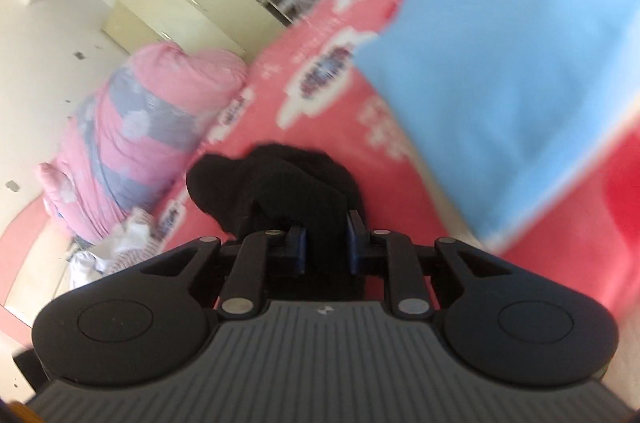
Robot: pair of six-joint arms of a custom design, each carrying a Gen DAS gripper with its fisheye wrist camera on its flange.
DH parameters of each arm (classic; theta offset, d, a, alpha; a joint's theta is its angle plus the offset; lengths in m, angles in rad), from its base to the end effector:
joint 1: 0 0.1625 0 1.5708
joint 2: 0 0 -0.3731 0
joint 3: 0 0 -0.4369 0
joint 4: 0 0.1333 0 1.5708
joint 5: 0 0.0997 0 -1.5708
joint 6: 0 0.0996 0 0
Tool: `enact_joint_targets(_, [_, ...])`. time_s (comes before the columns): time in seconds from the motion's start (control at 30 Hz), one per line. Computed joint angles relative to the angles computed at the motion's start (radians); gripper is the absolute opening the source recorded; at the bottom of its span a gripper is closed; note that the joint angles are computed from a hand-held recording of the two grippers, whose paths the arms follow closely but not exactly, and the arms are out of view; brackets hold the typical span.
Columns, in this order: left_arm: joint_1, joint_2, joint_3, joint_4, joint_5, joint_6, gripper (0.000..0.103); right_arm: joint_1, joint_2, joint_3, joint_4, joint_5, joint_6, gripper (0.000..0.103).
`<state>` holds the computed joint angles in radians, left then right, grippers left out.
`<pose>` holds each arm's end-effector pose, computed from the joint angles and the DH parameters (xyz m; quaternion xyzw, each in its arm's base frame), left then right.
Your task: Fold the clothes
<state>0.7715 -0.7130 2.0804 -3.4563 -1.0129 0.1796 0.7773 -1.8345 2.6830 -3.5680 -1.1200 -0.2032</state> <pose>-0.2280 -0.4812 -0.0454 0.3746 0.8533 -0.3157 0.1784 -0.1000 -0.3463 0.2491 -0.1219 -0.8182 0.5548 0.0883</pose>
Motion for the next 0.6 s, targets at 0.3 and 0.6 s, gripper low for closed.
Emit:
enact_joint_targets(0.3, [0.015, 0.218, -0.283, 0.041, 0.003, 0.237, 0.067, 0.118, 0.015, 0.017, -0.15, -0.197, -0.352, 0.033])
enact_joint_targets(0.6, [0.033, 0.386, -0.546, 0.171, -0.025, 0.315, 0.032, 0.028, -0.011, 0.05, -0.21, -0.066, -0.396, 0.04])
